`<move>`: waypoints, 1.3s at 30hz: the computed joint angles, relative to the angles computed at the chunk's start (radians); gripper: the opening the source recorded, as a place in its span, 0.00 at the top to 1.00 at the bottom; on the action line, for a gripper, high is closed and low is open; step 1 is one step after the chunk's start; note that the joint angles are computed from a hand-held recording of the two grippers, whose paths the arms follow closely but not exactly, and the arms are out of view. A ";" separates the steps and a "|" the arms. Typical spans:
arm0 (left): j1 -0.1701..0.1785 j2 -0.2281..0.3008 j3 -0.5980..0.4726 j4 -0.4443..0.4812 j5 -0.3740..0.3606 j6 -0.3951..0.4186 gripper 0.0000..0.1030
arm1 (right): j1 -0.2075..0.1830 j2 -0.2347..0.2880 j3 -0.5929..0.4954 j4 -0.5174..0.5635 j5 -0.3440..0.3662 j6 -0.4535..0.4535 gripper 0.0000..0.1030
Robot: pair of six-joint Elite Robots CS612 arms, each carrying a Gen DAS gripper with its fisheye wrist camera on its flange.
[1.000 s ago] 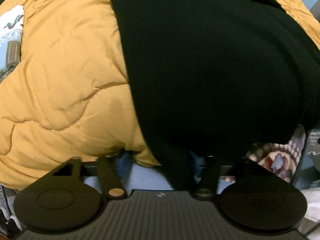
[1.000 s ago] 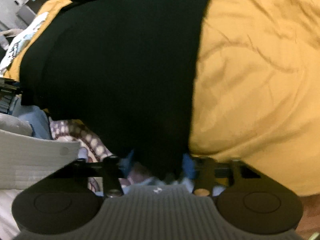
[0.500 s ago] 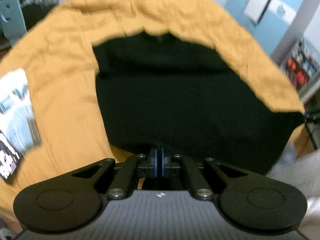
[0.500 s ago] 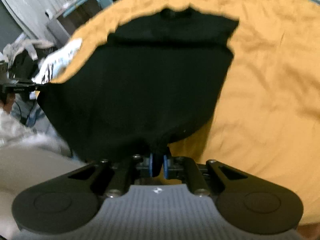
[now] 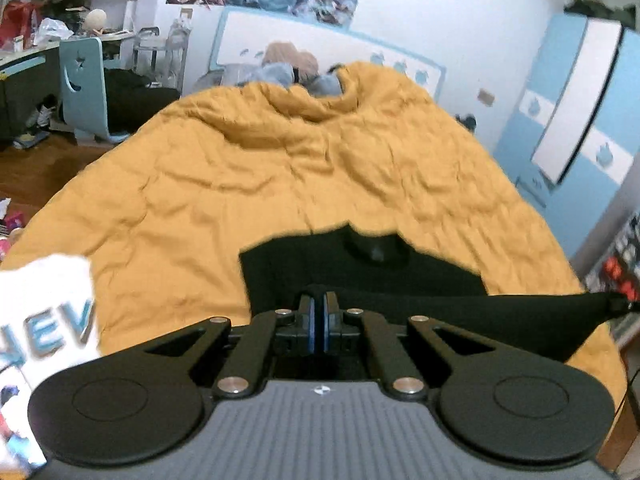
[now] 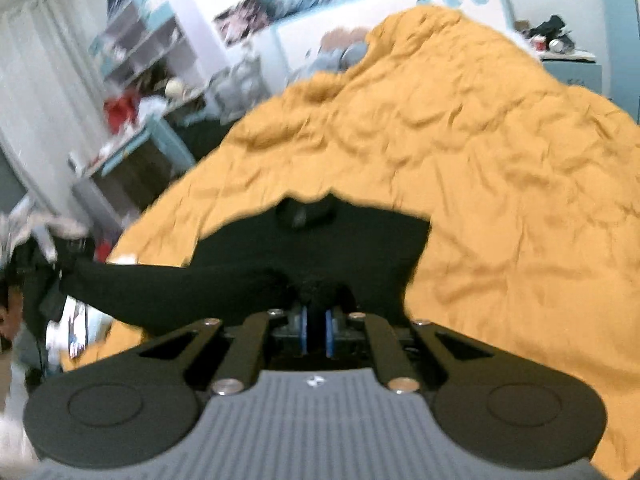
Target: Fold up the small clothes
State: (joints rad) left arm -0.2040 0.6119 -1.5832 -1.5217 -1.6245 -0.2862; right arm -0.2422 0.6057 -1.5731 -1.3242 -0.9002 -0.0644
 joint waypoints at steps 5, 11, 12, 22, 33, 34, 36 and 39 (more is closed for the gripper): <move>-0.001 -0.067 0.170 -0.100 0.068 -0.023 0.97 | 0.028 -0.062 0.173 -0.185 -0.044 0.106 0.98; 0.008 -0.142 0.387 -0.231 0.094 -0.062 0.97 | 0.049 -0.142 0.430 -0.389 -0.072 0.220 0.98; 0.010 -0.153 0.425 -0.252 0.097 -0.069 0.97 | 0.051 -0.148 0.462 -0.414 -0.075 0.235 0.98; 0.022 -0.242 0.728 -0.319 0.125 -0.118 0.96 | 0.093 -0.277 0.893 -0.608 -0.165 0.293 0.98; 0.027 -0.310 0.934 -0.386 0.140 -0.149 0.96 | 0.110 -0.401 1.249 -0.802 -0.228 0.375 0.98; 0.028 -0.316 0.951 -0.393 0.144 -0.159 0.96 | 0.113 -0.417 1.289 -0.828 -0.243 0.387 0.98; 0.030 -0.335 0.992 -0.392 0.147 -0.191 0.96 | 0.116 -0.432 1.330 -0.860 -0.272 0.416 0.95; 0.031 -0.335 0.987 -0.382 0.183 -0.230 0.86 | 0.116 -0.413 1.297 -0.883 -0.305 0.483 0.76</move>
